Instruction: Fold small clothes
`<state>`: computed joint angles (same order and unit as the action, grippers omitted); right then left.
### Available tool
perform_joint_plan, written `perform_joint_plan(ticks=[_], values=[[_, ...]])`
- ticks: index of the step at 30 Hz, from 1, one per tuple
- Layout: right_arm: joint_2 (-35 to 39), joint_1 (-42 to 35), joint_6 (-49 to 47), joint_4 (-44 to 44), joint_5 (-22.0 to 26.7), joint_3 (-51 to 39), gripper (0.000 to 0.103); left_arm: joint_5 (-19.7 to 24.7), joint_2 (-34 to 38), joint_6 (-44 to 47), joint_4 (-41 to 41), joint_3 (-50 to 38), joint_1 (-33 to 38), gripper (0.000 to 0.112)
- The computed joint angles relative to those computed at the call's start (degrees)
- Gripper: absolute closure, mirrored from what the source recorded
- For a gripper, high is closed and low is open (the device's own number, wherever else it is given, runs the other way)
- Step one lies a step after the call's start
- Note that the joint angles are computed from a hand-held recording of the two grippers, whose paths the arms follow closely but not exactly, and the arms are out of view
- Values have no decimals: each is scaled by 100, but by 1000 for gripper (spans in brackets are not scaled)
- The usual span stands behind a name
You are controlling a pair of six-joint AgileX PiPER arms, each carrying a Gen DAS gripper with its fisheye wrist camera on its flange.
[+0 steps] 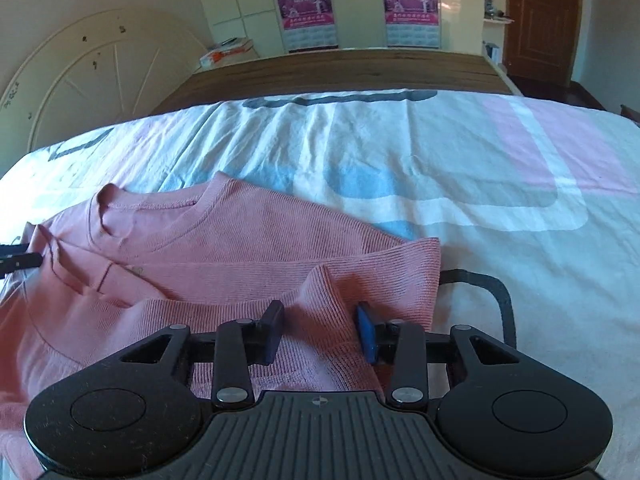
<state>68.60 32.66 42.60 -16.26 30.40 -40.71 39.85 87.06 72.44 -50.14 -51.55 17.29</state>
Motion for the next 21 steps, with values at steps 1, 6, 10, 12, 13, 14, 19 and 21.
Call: perform_joint_plan(ticks=[1,6,10,12,13,14,19,21], values=[[21,74,-19,-63,100,-60,75,38,27,104,-61,-11,3,71],[-134,355,411,-387,126,-11,95,140,-113,335,-333,63,76,108],[-642,585,1634,-1306,129,108,96,548,-420,769,-1329,215,605,109],[-861,624,2113,-1709,179,104,96,621,-523,815,-1661,199,753,109],[-884,673,2437,-2022,266,36,97,496,-572,851,-1790,210,722,109],[-843,715,2705,-2309,360,-30,98,323,-590,841,-1907,213,662,109],[-290,449,3067,-2767,254,-306,101,-475,-367,538,-2225,98,227,109],[79,494,3153,-2950,316,-410,101,-832,-226,294,-1964,52,-31,109]])
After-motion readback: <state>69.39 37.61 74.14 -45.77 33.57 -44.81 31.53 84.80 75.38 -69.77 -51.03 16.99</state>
